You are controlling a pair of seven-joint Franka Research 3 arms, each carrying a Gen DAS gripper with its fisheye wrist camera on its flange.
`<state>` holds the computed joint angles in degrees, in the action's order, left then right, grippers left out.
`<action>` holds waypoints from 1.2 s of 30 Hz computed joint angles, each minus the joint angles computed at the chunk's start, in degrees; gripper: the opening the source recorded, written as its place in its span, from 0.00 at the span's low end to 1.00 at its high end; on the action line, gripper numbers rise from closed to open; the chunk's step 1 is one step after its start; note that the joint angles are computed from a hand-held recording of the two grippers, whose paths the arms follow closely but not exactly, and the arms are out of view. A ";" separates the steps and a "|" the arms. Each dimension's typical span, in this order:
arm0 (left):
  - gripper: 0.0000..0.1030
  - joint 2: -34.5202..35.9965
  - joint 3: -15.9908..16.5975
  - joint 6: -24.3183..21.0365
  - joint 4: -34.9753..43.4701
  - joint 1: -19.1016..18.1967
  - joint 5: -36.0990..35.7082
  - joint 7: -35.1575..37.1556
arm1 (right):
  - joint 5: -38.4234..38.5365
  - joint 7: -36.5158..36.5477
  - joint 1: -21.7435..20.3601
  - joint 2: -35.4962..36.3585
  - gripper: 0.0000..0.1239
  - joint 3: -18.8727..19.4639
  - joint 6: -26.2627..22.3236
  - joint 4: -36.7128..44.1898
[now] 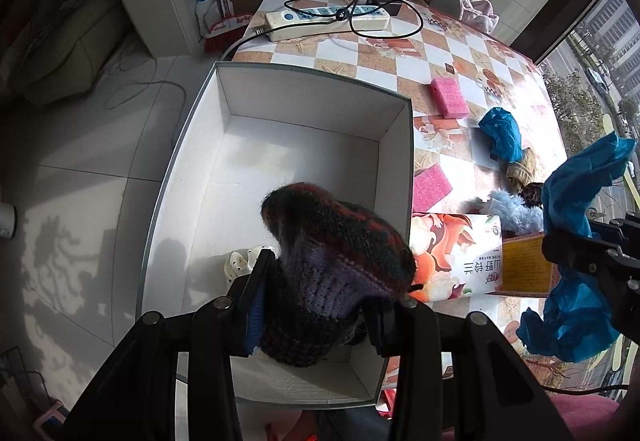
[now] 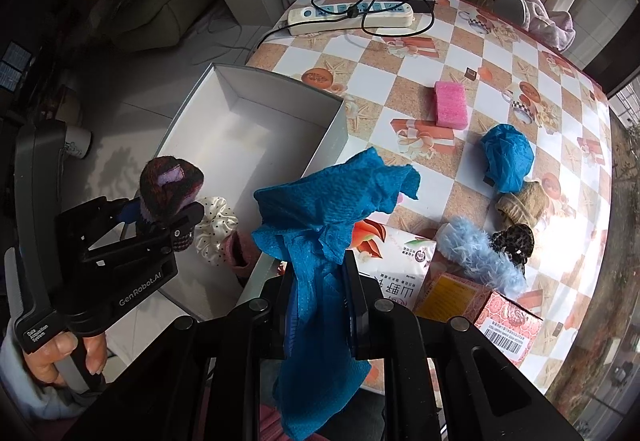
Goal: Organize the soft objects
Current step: 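Lower the beanie into the white box with left tool while right tool holds blue fabric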
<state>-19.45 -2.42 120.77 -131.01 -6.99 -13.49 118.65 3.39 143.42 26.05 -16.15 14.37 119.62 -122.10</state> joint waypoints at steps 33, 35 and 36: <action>0.43 3.91 -0.40 2.03 2.23 1.94 3.03 -1.15 | 0.95 -3.24 0.41 6.25 0.16 -1.55 1.02 4.77; 0.43 4.91 -0.55 2.26 2.96 2.31 3.66 -1.50 | 1.84 -3.90 0.47 7.53 0.16 -2.02 1.45 5.72; 0.44 5.32 -0.66 2.37 3.29 2.45 3.89 -1.67 | 2.14 -4.14 0.50 8.19 0.16 -2.20 1.70 6.25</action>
<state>-14.13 -3.08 123.14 -127.72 -4.54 -9.59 116.98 5.53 139.28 26.55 -7.97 12.17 121.32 -115.85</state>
